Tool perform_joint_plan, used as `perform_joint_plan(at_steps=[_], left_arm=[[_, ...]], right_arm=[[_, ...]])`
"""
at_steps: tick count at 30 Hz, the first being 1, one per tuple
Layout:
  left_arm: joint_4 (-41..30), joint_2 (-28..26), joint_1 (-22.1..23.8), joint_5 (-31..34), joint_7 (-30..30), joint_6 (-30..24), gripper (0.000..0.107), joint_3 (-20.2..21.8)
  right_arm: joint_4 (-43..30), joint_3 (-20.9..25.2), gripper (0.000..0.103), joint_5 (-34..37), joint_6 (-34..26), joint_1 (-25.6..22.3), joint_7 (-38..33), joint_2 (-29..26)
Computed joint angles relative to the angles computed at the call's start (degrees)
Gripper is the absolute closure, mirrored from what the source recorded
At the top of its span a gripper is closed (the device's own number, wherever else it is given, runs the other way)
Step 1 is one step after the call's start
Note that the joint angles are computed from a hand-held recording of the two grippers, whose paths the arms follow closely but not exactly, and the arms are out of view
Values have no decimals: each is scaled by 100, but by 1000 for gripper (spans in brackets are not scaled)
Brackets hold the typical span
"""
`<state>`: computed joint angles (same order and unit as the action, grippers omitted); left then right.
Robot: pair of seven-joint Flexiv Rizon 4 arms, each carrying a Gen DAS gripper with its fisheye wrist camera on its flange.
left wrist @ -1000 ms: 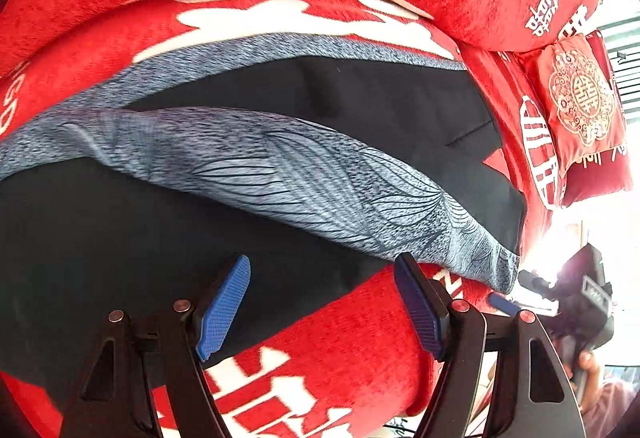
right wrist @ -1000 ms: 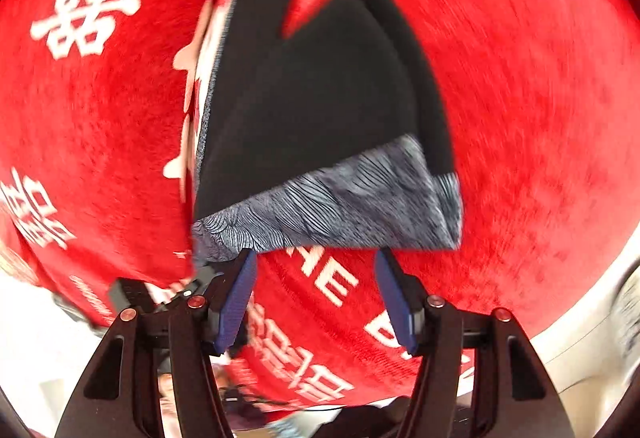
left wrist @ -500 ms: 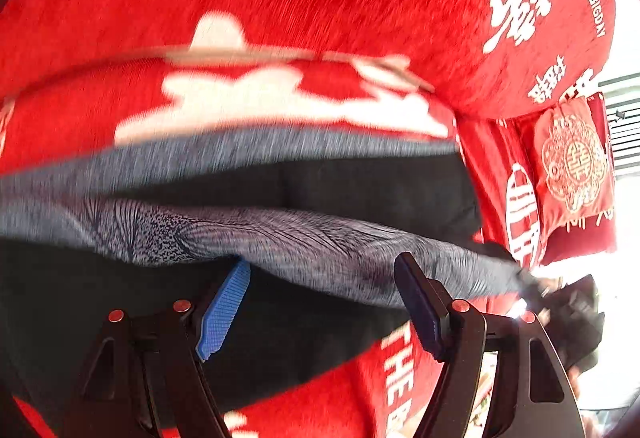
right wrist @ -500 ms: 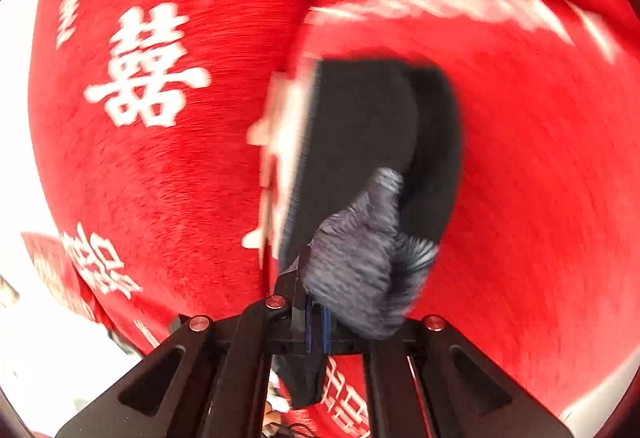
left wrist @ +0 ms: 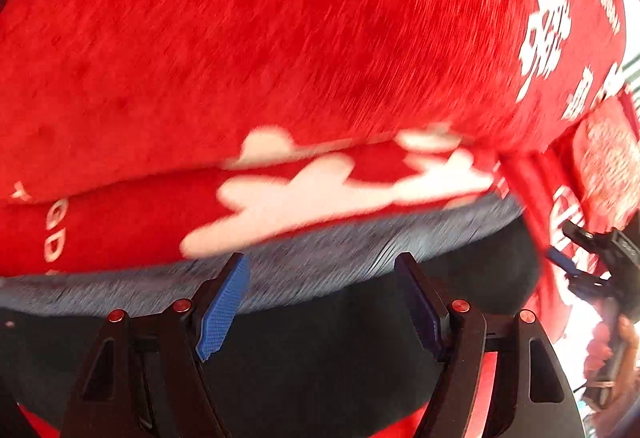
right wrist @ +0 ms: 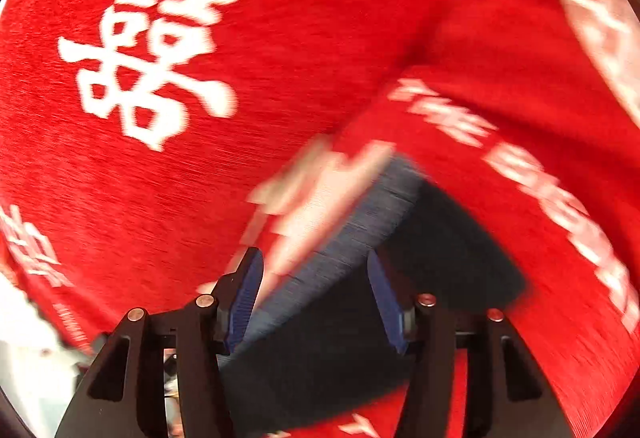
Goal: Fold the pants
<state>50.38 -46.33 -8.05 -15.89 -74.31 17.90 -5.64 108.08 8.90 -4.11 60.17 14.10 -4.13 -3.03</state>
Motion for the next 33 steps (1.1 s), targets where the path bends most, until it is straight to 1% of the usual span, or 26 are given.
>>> perform_joint_plan(at_steps=[1,2,3,4,5,6,7,8,11,13,16,17,18,19,20,21,22,23,24,26,27,28,29,31,32,33], left_arm=[[228,132,-3,83,60,34,32,52],[486,270,-2,168,112,38,32,103],[640,344,3,206,139,19,32,121],[783,409,0,252,152,-8,32,144],[889,452,-18,309,145,-26,32,172],[960,479,-34,357,132,-24,32,191],[1046,517,-61,422,101,-8,32,222],[1108,553,-97,484,24,-6,32,255],[1375,729,-71,422,-43,289,32,215],[1389,740,-82,442,-29,392,32,197],[987,499,-211,651,-175,256,32,267],[858,398,-278,788,-232,234,32,326],[683,290,-359,960,-344,120,32,419],[527,197,-379,1029,-443,-31,32,459],[558,208,-332,979,-467,9,32,420],[649,260,-288,933,-462,150,32,383],[671,279,-277,951,-440,227,32,379],[643,271,-272,978,-424,232,32,385],[572,229,-278,1015,-427,217,32,399],[231,-3,-353,1193,-478,143,32,484],[92,-104,-363,1219,-484,144,27,483],[-70,-243,-387,1289,-517,294,22,515],[-381,-433,-404,1332,-575,188,18,558],[-964,-732,-369,1284,-800,-177,17,597],[-1147,-803,-351,1287,-860,-309,17,618],[-1143,-774,-308,1277,-869,-291,17,608]], right_arm=[[287,60,44,-219,-298,40,495,275],[489,126,44,-264,-427,45,799,438],[670,177,44,-226,-408,43,1010,540],[938,234,44,17,-162,44,1214,616],[1087,253,50,125,53,45,1361,618],[1262,264,57,170,437,39,1519,559],[1301,241,84,238,651,52,1451,470],[1215,198,93,280,611,63,1307,394],[947,105,95,-139,586,56,956,298],[712,67,95,-147,575,48,464,253],[341,41,95,241,-130,35,-223,126],[271,51,94,567,-419,20,-408,69],[304,64,93,913,-468,8,-534,4],[520,100,95,1137,-144,-19,-321,58],[689,106,91,1071,134,-14,21,131],[694,108,88,975,38,-2,197,189],[606,103,83,700,-401,21,349,280],[465,108,80,461,-868,52,362,330],[305,118,80,239,-1275,92,289,357],[35,159,80,-146,-1650,189,52,330],[-42,174,80,-220,-1682,225,-90,302],[-171,181,80,-188,-1662,271,-245,212],[-211,186,80,-85,-1595,285,-410,176],[-469,203,80,127,-1571,364,-784,-38],[-579,211,80,189,-1583,398,-941,-132],[-704,225,80,215,-1631,443,-1068,-221]])
